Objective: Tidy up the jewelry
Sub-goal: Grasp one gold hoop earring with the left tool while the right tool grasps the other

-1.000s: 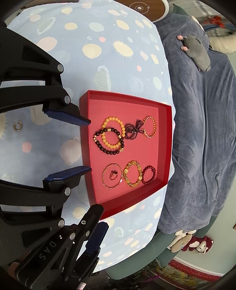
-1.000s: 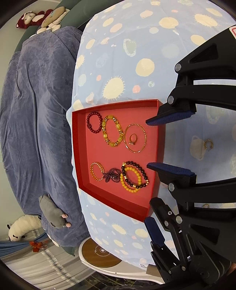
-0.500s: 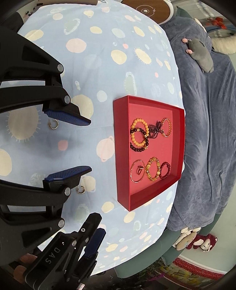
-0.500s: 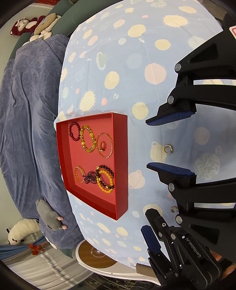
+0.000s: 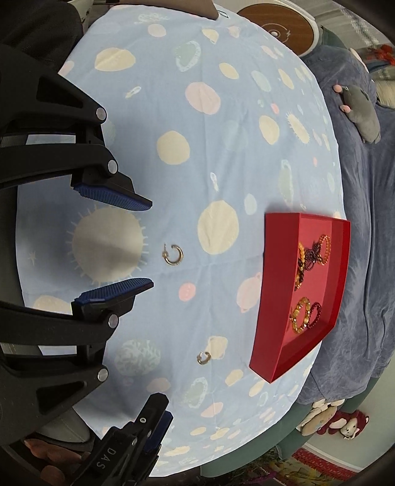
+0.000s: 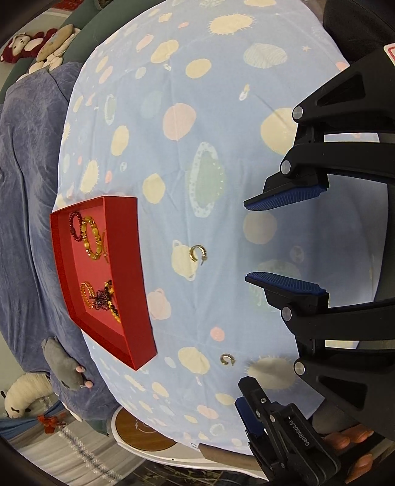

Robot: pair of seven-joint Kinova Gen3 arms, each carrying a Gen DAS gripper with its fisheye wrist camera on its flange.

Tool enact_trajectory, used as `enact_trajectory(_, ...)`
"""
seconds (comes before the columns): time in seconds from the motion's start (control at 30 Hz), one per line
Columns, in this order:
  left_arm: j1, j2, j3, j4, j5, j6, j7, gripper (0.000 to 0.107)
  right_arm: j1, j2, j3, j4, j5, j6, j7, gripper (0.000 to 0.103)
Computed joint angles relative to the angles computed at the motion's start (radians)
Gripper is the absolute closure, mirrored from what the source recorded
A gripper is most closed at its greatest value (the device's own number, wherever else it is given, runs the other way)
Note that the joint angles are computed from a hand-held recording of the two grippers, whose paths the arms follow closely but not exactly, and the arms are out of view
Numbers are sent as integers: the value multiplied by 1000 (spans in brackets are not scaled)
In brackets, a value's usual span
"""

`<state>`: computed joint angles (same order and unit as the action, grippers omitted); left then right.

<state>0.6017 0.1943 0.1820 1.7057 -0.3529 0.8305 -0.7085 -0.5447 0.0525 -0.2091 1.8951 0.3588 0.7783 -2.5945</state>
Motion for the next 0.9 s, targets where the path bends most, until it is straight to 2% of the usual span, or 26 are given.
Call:
enact_trajectory(0.17,-9,4,-3,15,10,-10,0,63,-2,13,1,4,-10,-11,8,62)
enact_trajectory(0.6,4,75,-26,-38,13,-38,-31,65,6,40,25,-16,-27,-21,40,62)
enact_trajectory(0.67,-4,81,-28,-41,30,-42,-46,76,6,43,26,-19,-27,-23,42,62)
enact_trajectory(0.7,2,81,-34,-39,25,-43,-39,78,6,45,27,-21,-28,-23,46,62)
enact_trajectory(0.77,-5,79,-33,-36,37,-53,-53,88,6,50,29,-26,-27,-24,50,62)
enact_trajectory(0.9,-14,76,-34,-29,55,-65,-76,100,4,64,35,-39,-21,-29,59,62)
